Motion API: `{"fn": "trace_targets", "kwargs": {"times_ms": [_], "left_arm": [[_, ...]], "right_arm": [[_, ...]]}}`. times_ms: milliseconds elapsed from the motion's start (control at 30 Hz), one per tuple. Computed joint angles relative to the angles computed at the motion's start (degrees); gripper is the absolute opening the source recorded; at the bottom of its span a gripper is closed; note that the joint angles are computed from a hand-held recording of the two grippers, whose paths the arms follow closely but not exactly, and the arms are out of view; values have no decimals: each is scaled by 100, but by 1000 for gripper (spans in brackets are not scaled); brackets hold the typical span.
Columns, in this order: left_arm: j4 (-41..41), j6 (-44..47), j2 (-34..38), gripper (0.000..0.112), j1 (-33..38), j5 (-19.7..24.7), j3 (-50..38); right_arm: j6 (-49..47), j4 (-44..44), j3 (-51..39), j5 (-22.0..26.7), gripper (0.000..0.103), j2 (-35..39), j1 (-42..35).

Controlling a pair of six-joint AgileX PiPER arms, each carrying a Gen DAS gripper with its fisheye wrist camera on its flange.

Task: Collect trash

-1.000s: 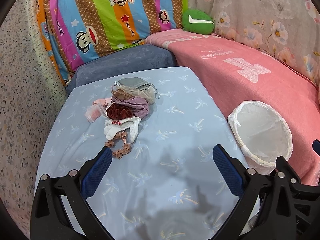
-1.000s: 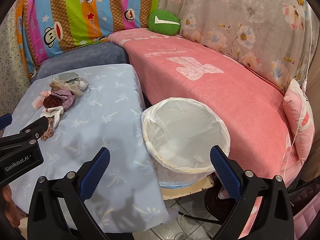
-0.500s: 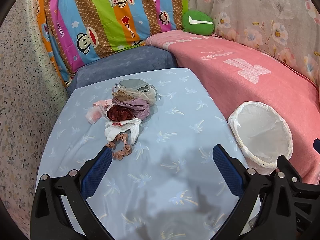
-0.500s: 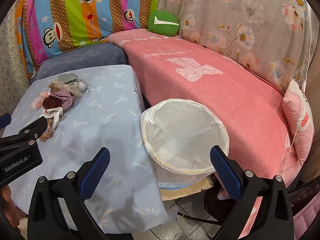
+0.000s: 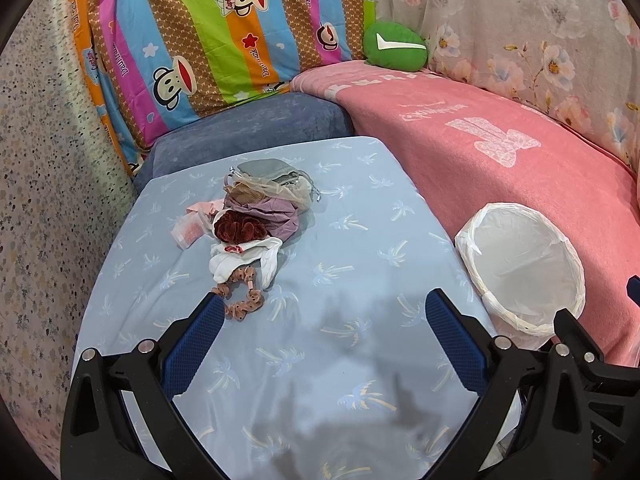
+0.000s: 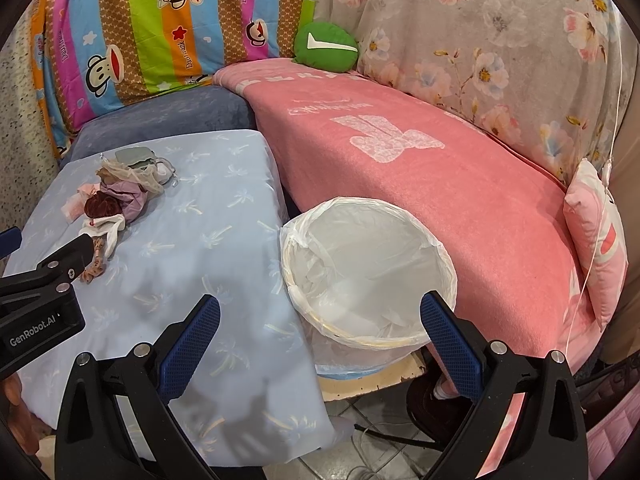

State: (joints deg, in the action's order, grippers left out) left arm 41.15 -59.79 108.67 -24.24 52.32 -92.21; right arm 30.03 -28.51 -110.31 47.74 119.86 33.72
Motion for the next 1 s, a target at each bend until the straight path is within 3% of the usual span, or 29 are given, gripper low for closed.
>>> {"fn": "trace_targets", "kwargs": {"times_ms": [1000], "left_arm": [[-4, -34, 19, 96, 4, -47, 34]], "right_arm": [[88, -86, 20, -18, 97, 36, -7]]}}
